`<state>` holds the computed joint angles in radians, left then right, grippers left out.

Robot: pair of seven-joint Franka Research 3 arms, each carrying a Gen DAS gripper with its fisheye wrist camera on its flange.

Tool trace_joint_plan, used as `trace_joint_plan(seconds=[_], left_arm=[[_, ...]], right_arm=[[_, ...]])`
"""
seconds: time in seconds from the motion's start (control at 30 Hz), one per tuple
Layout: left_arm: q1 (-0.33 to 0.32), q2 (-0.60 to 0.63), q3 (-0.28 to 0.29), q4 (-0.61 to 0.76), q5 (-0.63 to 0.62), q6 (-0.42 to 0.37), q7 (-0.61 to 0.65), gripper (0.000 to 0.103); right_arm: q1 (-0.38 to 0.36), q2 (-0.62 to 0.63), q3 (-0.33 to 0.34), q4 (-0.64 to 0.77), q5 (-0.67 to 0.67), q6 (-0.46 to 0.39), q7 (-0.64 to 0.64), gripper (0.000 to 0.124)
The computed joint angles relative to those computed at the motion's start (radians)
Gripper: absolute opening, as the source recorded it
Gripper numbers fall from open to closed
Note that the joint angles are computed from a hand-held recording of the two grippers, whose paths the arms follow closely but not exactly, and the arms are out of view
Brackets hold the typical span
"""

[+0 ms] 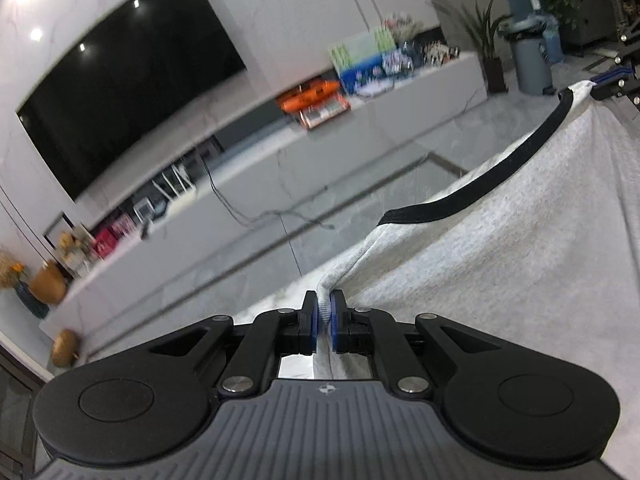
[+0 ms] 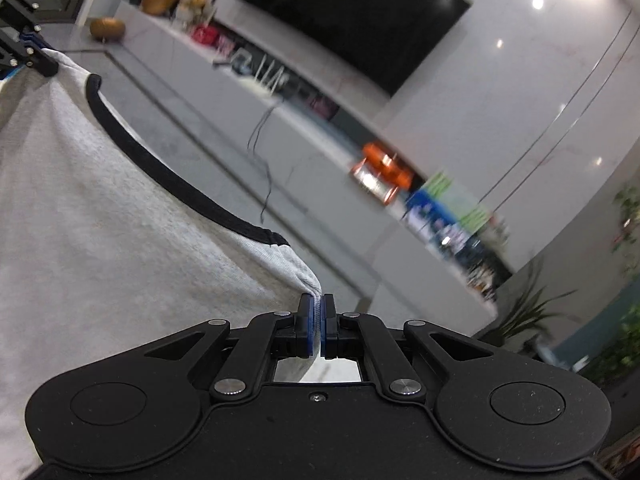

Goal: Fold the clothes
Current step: 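Lay the sweatshirt flat on the table and open both grippers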

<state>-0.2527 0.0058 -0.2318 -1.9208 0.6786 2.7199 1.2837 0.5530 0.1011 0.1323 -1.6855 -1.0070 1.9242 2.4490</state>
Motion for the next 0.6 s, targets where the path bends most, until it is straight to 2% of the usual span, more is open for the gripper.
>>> trace_joint_plan(seconds=[0.17, 0.43, 0.6], left_arm=[[-0.009, 0.14, 0.023, 0.098, 0.034, -0.023, -0.051, 0.005], [-0.046, 0.297, 0.084, 0.197, 0.059, 0.002, -0.131, 0.006], [-0.049, 0.352, 0.093, 0.238, 0.007, -0.022, -0.144, 0.02]], right_arm=[[-0.06, 0.145, -0.069, 0.046, 0.061, 0.143, -0.001, 0.001], [-0.059, 0.334, -0.18, 0.176, 0.121, 0.234, -0.033, 0.001], [-0.056, 0.355, -0.215, 0.17, 0.189, 0.292, 0.015, 0.002]])
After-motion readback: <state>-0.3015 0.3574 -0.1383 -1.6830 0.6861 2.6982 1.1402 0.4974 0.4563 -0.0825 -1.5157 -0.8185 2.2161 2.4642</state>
